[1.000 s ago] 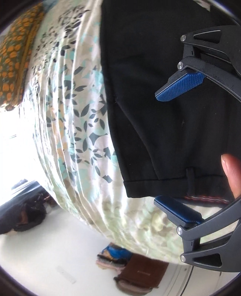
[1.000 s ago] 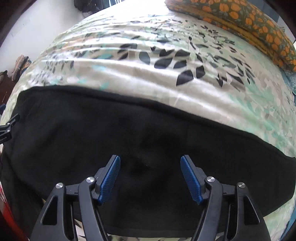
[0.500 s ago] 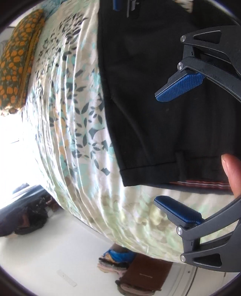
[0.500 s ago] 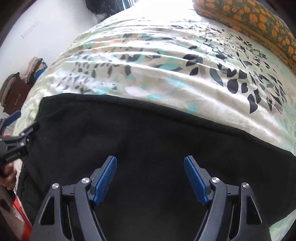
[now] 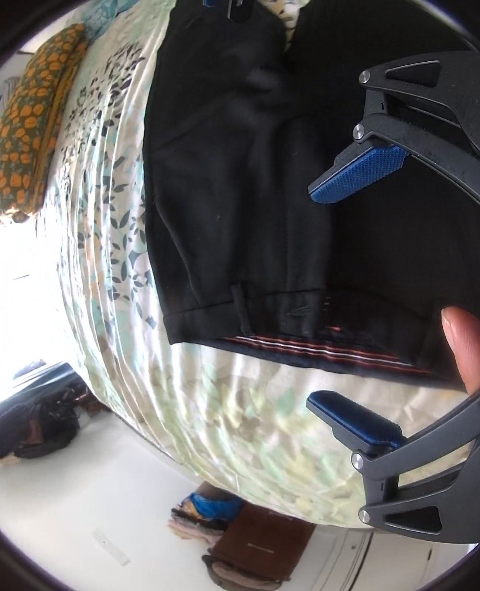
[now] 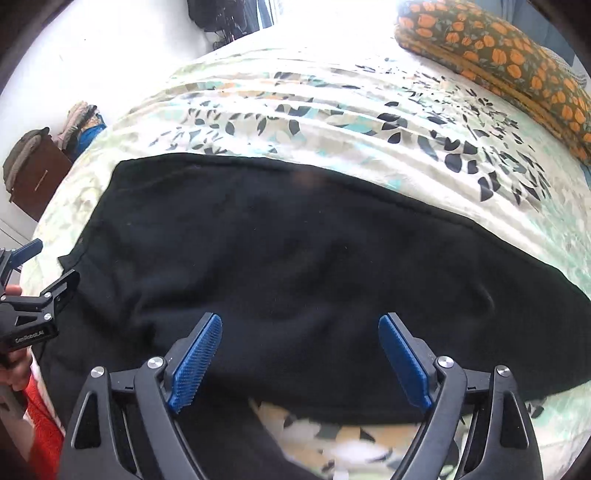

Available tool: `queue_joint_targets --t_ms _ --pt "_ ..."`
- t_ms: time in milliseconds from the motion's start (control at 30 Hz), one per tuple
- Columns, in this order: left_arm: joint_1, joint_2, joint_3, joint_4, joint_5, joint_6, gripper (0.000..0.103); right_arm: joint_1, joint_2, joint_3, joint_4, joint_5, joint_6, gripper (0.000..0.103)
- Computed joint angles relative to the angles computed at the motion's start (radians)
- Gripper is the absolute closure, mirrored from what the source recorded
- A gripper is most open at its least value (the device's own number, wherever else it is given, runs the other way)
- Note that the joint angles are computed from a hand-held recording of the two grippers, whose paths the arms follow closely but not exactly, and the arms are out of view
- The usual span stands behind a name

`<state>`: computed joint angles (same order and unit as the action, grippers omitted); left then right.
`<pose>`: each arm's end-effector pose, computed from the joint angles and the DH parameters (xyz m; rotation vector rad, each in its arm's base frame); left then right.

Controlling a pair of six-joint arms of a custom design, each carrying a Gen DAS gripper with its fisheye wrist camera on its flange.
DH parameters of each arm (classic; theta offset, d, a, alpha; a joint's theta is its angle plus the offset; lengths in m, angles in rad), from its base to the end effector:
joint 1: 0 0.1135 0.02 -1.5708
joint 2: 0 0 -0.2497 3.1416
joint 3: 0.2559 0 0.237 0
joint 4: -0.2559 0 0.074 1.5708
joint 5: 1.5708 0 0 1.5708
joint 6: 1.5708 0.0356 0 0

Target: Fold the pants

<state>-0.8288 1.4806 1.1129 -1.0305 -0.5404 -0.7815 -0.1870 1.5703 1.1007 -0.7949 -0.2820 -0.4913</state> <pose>0.1831 -0.1726 0.2328 -0.0008 2.6159 0.3388 0.2810 -0.0431 0.2098 -0.4767 2.7111 0.2270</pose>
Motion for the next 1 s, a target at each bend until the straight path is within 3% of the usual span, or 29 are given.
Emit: queue_joint_targets --t_ms 100,233,333,367,433,533,700,800,900,1000 --pt "-0.141 -0.067 -0.061 -0.054 0.04 -0.129 0.001 -0.15 -0.197 -0.112 -0.139 -0.061 -0.128 0.016" --pt "-0.33 0.016 -0.093 -0.073 0.069 -0.269 0.001 -0.565 -0.425 -0.348 -0.298 -0.108 -0.495 0.015" --pt "-0.37 0.075 -0.081 -0.083 0.062 -0.325 0.001 -0.868 -0.357 -0.443 -0.275 -0.009 -0.742 0.015" --pt "-0.376 0.078 -0.049 -0.121 0.061 -0.34 0.001 -0.989 -0.369 -0.423 -0.326 -0.074 -0.874 0.015" --pt "-0.412 0.042 -0.012 -0.167 0.045 -0.392 0.001 -1.103 -0.371 -0.344 -0.405 -0.095 -0.969 0.015" --pt "-0.477 0.021 0.024 -0.202 0.037 -0.47 0.001 -1.25 -0.22 -0.15 -0.476 -0.164 -0.972 0.014" --pt "-0.505 0.069 -0.028 -0.134 0.093 -0.536 0.001 -1.341 -0.031 -0.03 -0.181 -0.126 -0.752 0.014" --pt "-0.525 0.076 -0.122 -0.04 0.092 -0.596 0.0 -1.349 0.111 0.034 -0.107 -0.025 -0.674 0.012" --pt "-0.521 0.049 -0.152 -0.012 0.094 -0.64 0.0 -1.371 0.123 0.037 -0.111 -0.067 -0.686 0.0" --pt "-0.535 0.065 -0.14 -0.023 0.083 -0.66 0.0 -1.368 0.059 -0.071 0.003 -0.073 -0.691 0.0"
